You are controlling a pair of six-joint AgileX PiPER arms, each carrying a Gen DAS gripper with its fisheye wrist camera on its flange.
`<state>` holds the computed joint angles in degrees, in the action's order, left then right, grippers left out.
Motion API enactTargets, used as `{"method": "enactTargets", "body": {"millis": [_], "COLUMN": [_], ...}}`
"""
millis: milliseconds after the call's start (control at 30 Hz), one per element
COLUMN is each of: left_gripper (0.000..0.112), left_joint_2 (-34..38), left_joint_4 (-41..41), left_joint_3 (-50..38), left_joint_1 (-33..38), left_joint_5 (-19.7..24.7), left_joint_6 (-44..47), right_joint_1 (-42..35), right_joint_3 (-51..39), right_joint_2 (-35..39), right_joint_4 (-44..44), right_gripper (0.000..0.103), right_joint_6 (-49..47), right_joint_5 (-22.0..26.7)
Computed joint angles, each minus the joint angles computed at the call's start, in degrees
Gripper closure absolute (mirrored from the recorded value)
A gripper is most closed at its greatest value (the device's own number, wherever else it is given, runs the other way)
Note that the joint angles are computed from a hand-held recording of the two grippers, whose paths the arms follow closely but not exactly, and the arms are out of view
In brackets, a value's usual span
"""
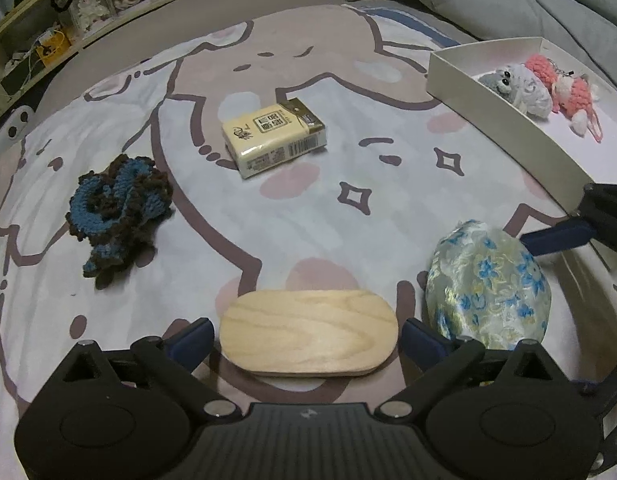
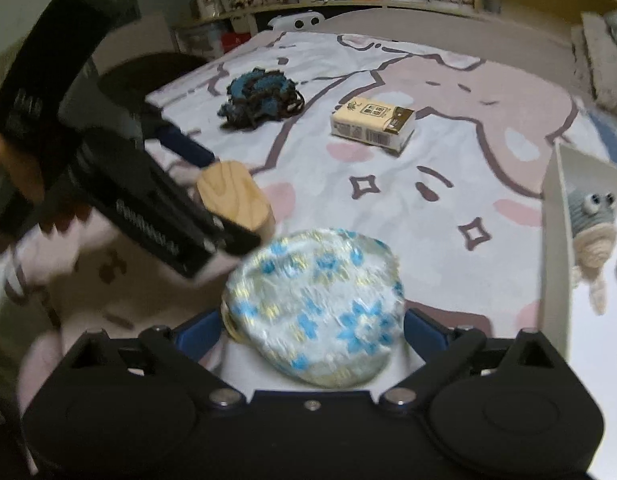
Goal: Organize objects
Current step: 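Grasp the wooden oval box with the left tool while the right tool grasps the floral pouch, then lift the wooden box and floral pouch off the blanket with both tools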
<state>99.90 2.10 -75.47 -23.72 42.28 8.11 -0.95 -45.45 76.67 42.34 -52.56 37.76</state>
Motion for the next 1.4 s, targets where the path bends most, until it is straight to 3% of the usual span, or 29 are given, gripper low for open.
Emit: {"method": "enactTargets", "body": {"millis": [133,367,633,900,1167,1267,1400], "left_gripper": [0.013,0.020,0.020,0.017,0.017,0.020,0.020], "left_joint_2": [1.0,2.2,2.0,1.7,2.7,2.8,3.0], "left_joint_4": [-1.5,-4.3,-2.4,-2.2,-1.6,-2.8,-3.0], "left_joint_3": [-0.2,-1.0,-1.0,-0.9,-1.0,-1.1,-2.1], "left_joint_1": [0.9,1.5,0.6,0.7,0.3,0.6,0.6], "left_joint_5": [-0.7,-0.2,-0.4,-0.9,-2.0,-1.7,-0.1], "left_joint_6": [1.5,4.2,3.6,4.2,3.2,4.5,4.9], "right_joint_1": [1.1,0.1,1.2,4.1,7.8,6.1,5.5], "right_joint_3": [0.4,0.1,-0.2,0.7,2.7,2.8,0.9], "right_joint_2": [1.5,3.2,2.4,1.2,1.5,2.1,2.5], "right_joint_4": [1.6,5.6,3.4,-0.3,-2.7,1.3,-1.2], "right_gripper": [0.004,0.011,0.015,0.005,0.003,0.006,0.012], "right_joint_6": [-2.0,-5.5,-4.2,-3.1,-0.9,-5.2,-2.1], "right_joint_5": [-2.8,-1.5,-2.6,-5.0,-12.4,-10.6,-8.1]}}
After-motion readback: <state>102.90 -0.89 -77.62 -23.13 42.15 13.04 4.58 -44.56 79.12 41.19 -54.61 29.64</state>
